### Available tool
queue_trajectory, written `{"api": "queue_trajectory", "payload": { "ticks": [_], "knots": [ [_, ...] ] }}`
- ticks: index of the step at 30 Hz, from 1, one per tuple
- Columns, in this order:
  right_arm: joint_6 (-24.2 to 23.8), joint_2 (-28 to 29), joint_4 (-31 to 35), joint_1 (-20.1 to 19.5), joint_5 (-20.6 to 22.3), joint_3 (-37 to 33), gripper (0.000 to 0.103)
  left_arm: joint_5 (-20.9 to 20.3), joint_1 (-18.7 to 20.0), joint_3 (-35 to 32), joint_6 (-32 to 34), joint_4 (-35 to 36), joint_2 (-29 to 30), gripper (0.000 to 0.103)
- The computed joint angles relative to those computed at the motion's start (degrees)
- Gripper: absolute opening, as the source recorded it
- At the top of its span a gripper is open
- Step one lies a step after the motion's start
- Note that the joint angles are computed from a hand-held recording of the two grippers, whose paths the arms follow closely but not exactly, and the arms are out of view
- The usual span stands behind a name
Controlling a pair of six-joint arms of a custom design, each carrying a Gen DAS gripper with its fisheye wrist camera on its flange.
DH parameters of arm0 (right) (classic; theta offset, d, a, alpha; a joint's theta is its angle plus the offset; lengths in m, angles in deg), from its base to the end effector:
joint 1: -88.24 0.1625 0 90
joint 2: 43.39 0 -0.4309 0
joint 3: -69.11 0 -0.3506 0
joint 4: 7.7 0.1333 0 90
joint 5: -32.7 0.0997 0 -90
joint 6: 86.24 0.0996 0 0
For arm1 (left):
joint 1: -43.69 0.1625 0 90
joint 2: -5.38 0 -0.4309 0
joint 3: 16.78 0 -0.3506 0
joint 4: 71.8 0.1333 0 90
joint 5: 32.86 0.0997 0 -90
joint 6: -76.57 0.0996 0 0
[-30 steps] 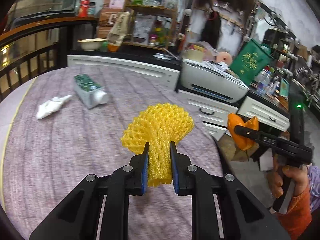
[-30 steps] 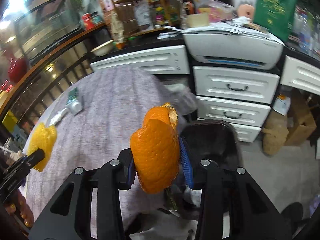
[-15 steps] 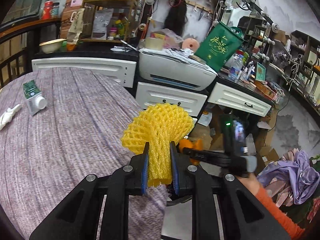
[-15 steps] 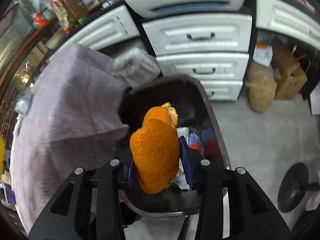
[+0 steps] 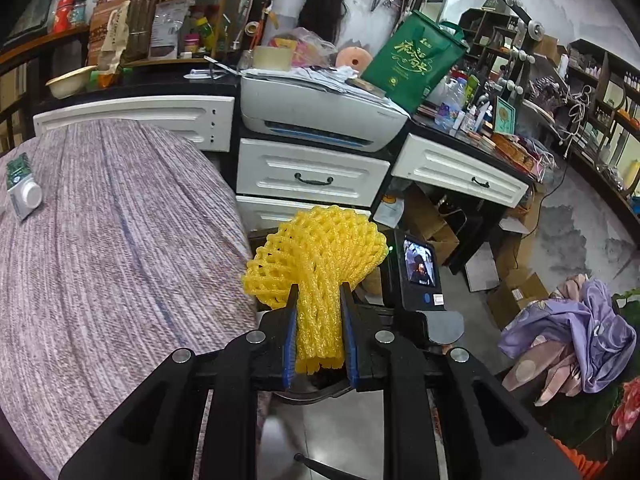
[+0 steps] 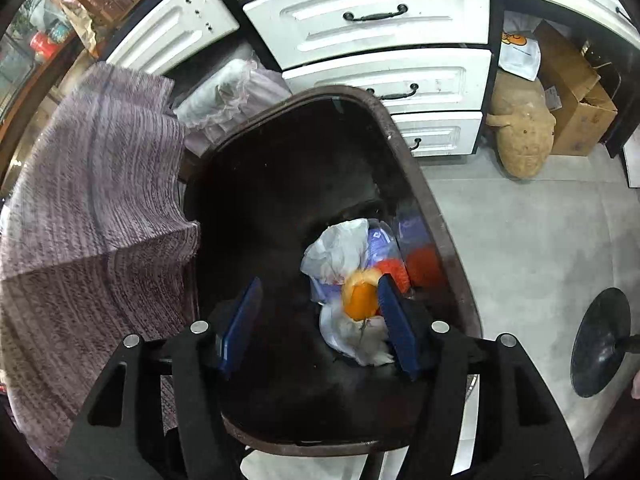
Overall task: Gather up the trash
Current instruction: 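Carry peel and yellow net over the black bin and open both tools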
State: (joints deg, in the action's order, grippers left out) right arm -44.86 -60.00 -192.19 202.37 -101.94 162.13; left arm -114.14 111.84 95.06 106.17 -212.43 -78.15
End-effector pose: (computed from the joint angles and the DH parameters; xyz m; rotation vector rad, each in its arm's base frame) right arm 0.3080 -0.5327 -0.0915 -0.5373 -2.4517 0.8914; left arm -0.0435 -0.5071 0.3712 1.2250 2.6434 -0.5584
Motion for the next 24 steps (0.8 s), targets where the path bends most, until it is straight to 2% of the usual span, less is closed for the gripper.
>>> {"api": "queue_trajectory", "payload": {
  "ticks": [5, 8, 12, 24],
  "knots": [
    [1.7, -2.1, -3.3, 1.2, -2.5, 4.2, 0.061, 0.1, -0.9, 1.3, 0.5, 0.2, 0.9, 0.019],
    [3.3, -3.9, -4.7, 2.0, -4.5, 7.7, 0.066, 0.5, -1.5, 2.1, 0.8, 0.2, 1.5, 0.019],
    [6.0, -5.5, -5.8, 3.2, -7.7, 11.4, 0.066, 1.0, -1.7, 2.7, 0.8, 0.6, 2.9, 0.019],
    [12.4, -7.8, -9.3, 6.7, -16.8, 17.7, 0.068, 5.4, -1.5, 3.8, -0.5, -1.1, 8.4, 0.019]
  ]
}}
